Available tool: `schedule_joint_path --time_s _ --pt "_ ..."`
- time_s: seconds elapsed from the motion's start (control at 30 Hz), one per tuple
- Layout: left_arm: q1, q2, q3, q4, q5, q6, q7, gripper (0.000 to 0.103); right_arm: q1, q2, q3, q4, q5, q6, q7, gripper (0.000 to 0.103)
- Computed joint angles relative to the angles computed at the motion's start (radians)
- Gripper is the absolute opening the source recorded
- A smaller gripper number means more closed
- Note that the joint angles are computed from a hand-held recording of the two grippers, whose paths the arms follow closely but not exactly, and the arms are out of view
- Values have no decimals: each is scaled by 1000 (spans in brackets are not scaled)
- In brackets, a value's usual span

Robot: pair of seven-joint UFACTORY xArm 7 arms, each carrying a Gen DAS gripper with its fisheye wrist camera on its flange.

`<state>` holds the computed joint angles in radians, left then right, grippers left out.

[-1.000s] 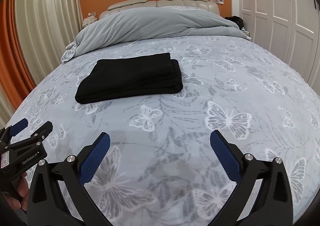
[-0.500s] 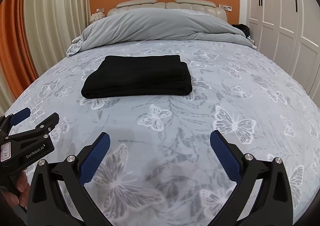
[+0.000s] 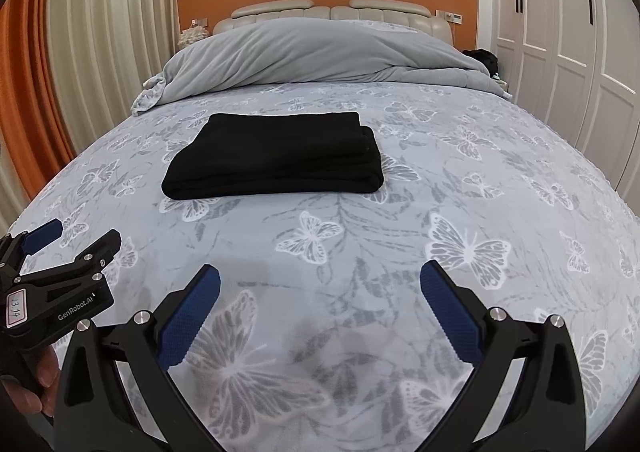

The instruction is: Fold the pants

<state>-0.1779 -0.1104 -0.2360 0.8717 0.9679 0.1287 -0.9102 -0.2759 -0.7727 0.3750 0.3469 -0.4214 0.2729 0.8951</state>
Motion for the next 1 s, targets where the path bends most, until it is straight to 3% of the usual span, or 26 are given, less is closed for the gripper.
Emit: schedule_joint_path --time_s 0.13,0.33,0.87,1.0 --pt "0 1 0 1 0 0 -2 88 -2 1 5 6 -4 10 6 98" --pt "-13 12 14 -2 -84 -3 67 88 -5 4 7 8 -11 7 12 98" --pt "-5 6 0 5 7 -2 -20 88 -3 11 9 14 -20 11 25 98" --pt "-24 9 4 8 -40 17 26 92 -1 11 4 13 -23 9 22 98"
